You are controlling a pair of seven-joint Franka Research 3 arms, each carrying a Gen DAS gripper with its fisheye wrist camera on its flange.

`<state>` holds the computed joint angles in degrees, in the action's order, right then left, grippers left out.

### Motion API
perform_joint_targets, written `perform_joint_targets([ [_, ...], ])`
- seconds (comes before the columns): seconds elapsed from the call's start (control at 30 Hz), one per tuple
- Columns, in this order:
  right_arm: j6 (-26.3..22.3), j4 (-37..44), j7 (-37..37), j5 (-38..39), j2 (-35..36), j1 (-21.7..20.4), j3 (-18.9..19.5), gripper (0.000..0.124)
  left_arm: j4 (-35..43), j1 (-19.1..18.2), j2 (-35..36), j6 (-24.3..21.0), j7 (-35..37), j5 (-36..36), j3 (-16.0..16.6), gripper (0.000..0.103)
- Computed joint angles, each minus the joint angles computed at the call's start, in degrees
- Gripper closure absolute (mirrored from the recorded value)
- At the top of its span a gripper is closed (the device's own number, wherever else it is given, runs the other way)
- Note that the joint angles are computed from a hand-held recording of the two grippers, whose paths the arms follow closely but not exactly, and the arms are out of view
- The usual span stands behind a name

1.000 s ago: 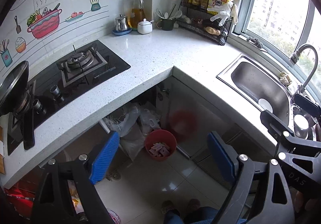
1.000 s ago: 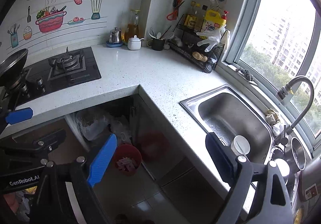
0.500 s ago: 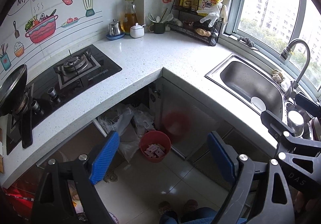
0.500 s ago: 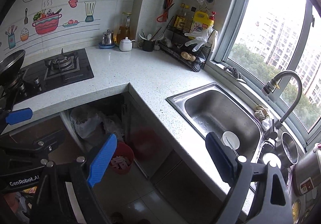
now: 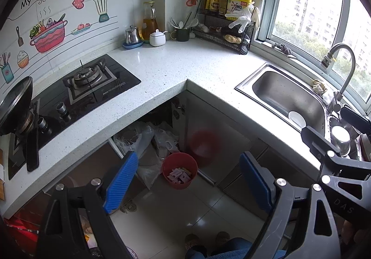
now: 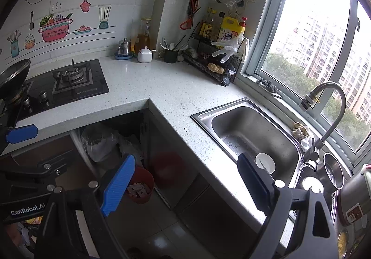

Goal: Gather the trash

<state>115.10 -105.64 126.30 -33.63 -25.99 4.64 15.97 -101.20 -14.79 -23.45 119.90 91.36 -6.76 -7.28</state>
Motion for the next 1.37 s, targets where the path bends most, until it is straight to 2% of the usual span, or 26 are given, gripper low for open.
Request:
perform_joint_targets([
  [1.37, -0.44, -1.52, -1.93, 1.71, -1.76, -0.35, -0.03, 0.035, -3.22, -1.31, -2.57, 1.5, -2.08, 0.51, -0.24, 0.015],
])
